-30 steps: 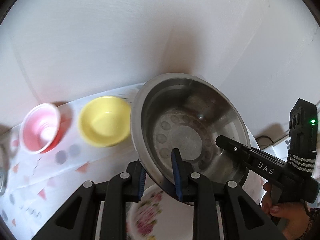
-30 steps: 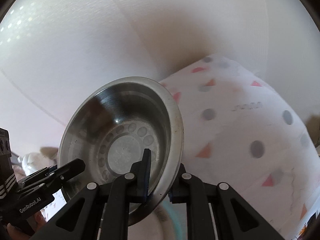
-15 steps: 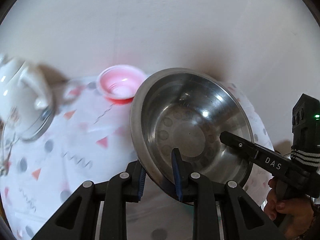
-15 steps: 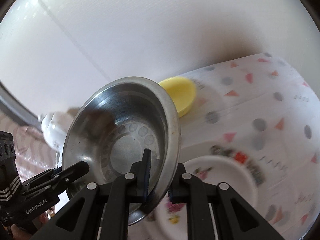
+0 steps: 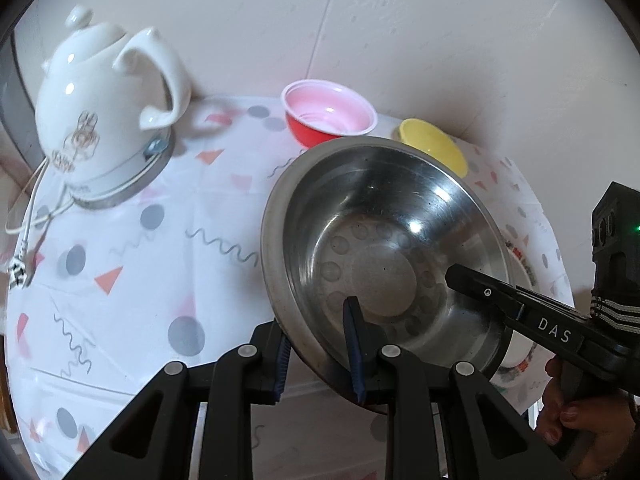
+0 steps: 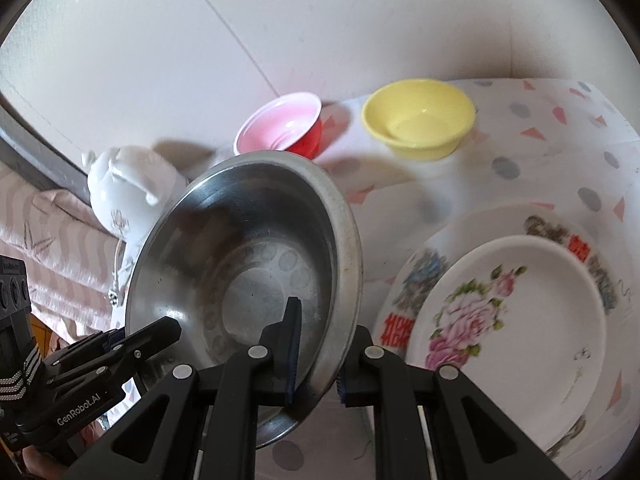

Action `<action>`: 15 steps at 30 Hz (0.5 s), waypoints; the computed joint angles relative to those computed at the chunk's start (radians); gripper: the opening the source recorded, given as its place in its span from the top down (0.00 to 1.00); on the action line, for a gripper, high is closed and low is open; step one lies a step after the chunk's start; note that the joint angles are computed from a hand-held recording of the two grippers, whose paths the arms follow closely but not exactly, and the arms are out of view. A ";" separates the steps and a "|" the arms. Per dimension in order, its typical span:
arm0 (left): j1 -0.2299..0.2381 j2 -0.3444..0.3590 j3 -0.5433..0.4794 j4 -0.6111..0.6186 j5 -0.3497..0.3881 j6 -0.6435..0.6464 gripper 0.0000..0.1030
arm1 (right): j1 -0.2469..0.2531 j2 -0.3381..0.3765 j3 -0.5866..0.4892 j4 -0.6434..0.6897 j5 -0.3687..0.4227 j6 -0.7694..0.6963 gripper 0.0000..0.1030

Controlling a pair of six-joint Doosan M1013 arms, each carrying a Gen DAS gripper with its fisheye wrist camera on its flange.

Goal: Organize plates and bowls
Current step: 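Carry the steel bowl toward the white kettle and lower it onto the cloth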

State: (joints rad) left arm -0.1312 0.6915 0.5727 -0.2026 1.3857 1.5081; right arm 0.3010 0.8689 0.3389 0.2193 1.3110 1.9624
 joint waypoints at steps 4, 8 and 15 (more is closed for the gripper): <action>0.006 0.002 0.009 0.006 0.012 -0.013 0.76 | 0.008 0.029 -0.050 -0.002 0.047 0.003 0.86; 0.011 0.004 0.022 0.010 0.018 -0.022 0.76 | 0.013 0.047 -0.075 -0.006 0.075 -0.001 0.85; 0.014 0.015 0.018 0.019 0.035 -0.035 0.76 | 0.019 0.095 -0.155 -0.007 0.135 0.002 0.84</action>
